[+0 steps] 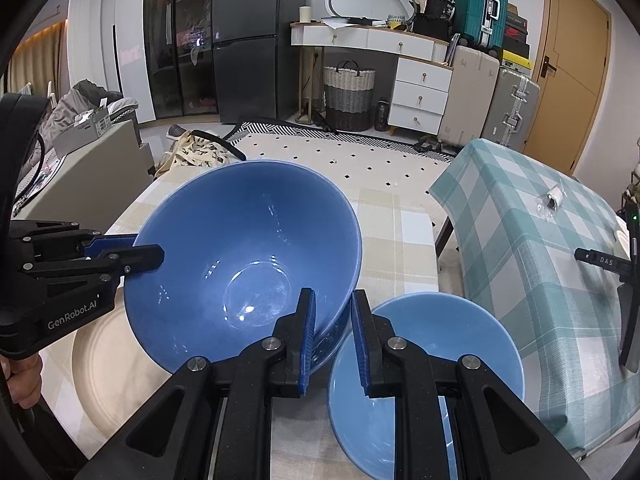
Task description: Organize plates and bowls
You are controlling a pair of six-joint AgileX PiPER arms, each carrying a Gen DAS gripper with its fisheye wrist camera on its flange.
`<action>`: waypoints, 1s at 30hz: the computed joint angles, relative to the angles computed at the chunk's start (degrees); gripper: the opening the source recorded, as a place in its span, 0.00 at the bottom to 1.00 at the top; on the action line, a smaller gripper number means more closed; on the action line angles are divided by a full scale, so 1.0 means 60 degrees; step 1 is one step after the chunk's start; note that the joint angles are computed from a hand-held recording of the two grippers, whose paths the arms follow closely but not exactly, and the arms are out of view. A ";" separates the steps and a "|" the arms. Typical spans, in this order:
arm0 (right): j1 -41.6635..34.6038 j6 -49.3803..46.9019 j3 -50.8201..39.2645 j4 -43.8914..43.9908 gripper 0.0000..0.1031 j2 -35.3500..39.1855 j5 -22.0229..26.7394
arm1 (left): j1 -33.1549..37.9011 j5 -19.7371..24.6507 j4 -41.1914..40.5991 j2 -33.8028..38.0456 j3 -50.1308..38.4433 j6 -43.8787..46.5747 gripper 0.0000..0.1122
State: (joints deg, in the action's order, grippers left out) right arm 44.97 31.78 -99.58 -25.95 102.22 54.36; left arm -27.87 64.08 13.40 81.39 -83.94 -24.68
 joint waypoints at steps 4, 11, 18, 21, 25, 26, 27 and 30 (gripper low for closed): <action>-0.0033 -0.0066 0.0033 0.0049 0.17 0.0057 -0.0015 | -0.0014 -0.0014 0.0019 0.0054 0.0052 -0.0010 0.12; -0.0059 -0.0121 -0.0079 0.0082 0.17 0.0244 0.0047 | -0.0031 -0.0046 0.0076 0.0186 0.0120 -0.0034 0.12; -0.0103 -0.0168 -0.0078 0.0116 0.17 0.0329 0.0034 | 0.0025 -0.0086 0.0045 0.0312 0.0211 0.0027 0.13; -0.0161 -0.0212 -0.0061 0.0130 0.17 0.0382 -0.0007 | 0.0038 -0.0085 0.0036 0.0391 0.0211 0.0055 0.13; -0.0187 -0.0216 -0.0078 0.0123 0.17 0.0434 0.0005 | 0.0029 -0.0110 0.0033 0.0449 0.0259 0.0080 0.13; -0.0209 -0.0237 -0.0080 0.0134 0.17 0.0459 -0.0005 | 0.0034 -0.0117 0.0031 0.0462 0.0286 0.0083 0.13; -0.0226 -0.0257 -0.0094 0.0144 0.17 0.0488 -0.0005 | 0.0022 -0.0111 0.0047 0.0489 0.0286 0.0079 0.13; -0.0259 -0.0331 -0.0161 0.0178 0.17 0.0591 0.0060 | -0.0106 -0.0081 0.0280 0.0533 0.0308 -0.0039 0.14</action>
State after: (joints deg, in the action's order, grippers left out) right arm 43.42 29.79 -100.54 -24.88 105.76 54.72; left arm -28.51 63.59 15.08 84.59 -82.09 -24.91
